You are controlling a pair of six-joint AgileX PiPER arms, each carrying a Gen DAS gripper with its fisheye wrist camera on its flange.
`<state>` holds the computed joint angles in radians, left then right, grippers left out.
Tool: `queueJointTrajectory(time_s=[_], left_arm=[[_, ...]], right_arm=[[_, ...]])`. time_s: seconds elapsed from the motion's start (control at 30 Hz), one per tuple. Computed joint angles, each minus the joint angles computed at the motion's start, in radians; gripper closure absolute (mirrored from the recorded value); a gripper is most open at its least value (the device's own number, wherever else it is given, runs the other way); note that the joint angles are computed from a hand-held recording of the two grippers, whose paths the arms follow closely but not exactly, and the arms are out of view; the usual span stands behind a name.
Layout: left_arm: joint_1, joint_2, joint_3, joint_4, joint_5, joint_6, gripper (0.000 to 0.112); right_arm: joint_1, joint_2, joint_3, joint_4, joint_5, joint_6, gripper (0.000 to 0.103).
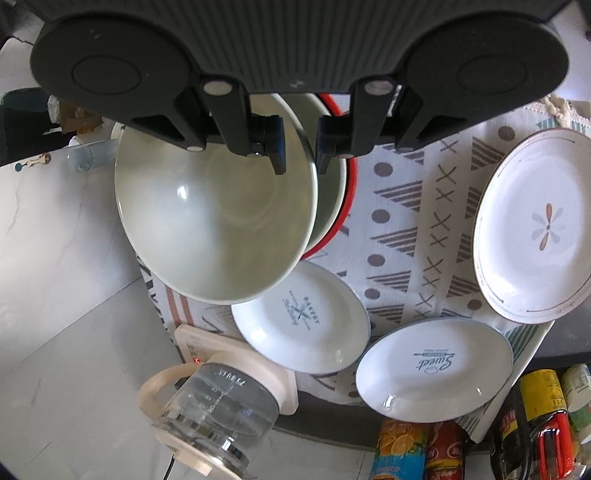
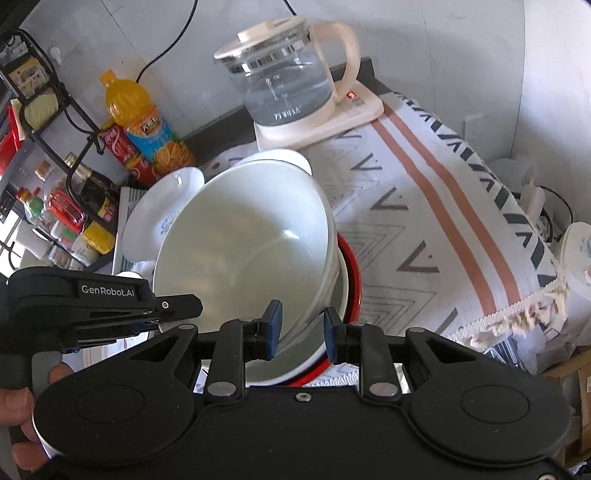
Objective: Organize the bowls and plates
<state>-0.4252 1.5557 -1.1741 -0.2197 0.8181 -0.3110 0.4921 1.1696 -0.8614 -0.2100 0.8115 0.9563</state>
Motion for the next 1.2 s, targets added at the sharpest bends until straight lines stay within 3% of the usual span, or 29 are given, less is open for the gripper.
queueJointTrajectory(time_s=[0.4, 0.63, 0.77, 0.93, 1.0, 1.07, 1.13, 1.2], left_arm=[[-0.021, 0.044, -0.041, 0.058, 0.045, -0.080, 0.099], [-0.026, 0.042, -0.058, 0.071, 0.073, -0.082, 0.094], [-0.043, 0.024, -0.054, 0.126, 0.061, -0.126, 0.070], [-0.043, -0.014, -0.032, 0.159, 0.029, -0.159, 0.051], [-0.044, -0.038, -0.016, 0.182, 0.014, -0.184, 0.045], [-0.052, -0.058, -0.004, 0.230, 0.012, -0.223, 0.038], [-0.067, -0.079, 0.003, 0.302, 0.025, -0.286, 0.035], [-0.056, -0.104, 0.021, 0.314, 0.022, -0.300, 0.033]], right_arm=[[-0.063, 0.038, -0.012, 0.114, 0.000, -0.135, 0.078], [-0.099, 0.017, -0.001, 0.182, -0.011, -0.178, 0.072], [-0.098, -0.004, 0.001, 0.160, -0.015, -0.191, 0.059], [-0.097, -0.024, -0.004, 0.117, -0.022, -0.168, 0.052], [-0.096, -0.031, -0.003, 0.109, -0.026, -0.164, 0.043], [-0.077, -0.041, -0.004, 0.075, -0.036, -0.145, 0.022], [-0.056, -0.048, -0.009, 0.034, -0.043, -0.119, 0.009], [-0.036, -0.047, -0.019, 0.006, -0.055, -0.114, 0.005]])
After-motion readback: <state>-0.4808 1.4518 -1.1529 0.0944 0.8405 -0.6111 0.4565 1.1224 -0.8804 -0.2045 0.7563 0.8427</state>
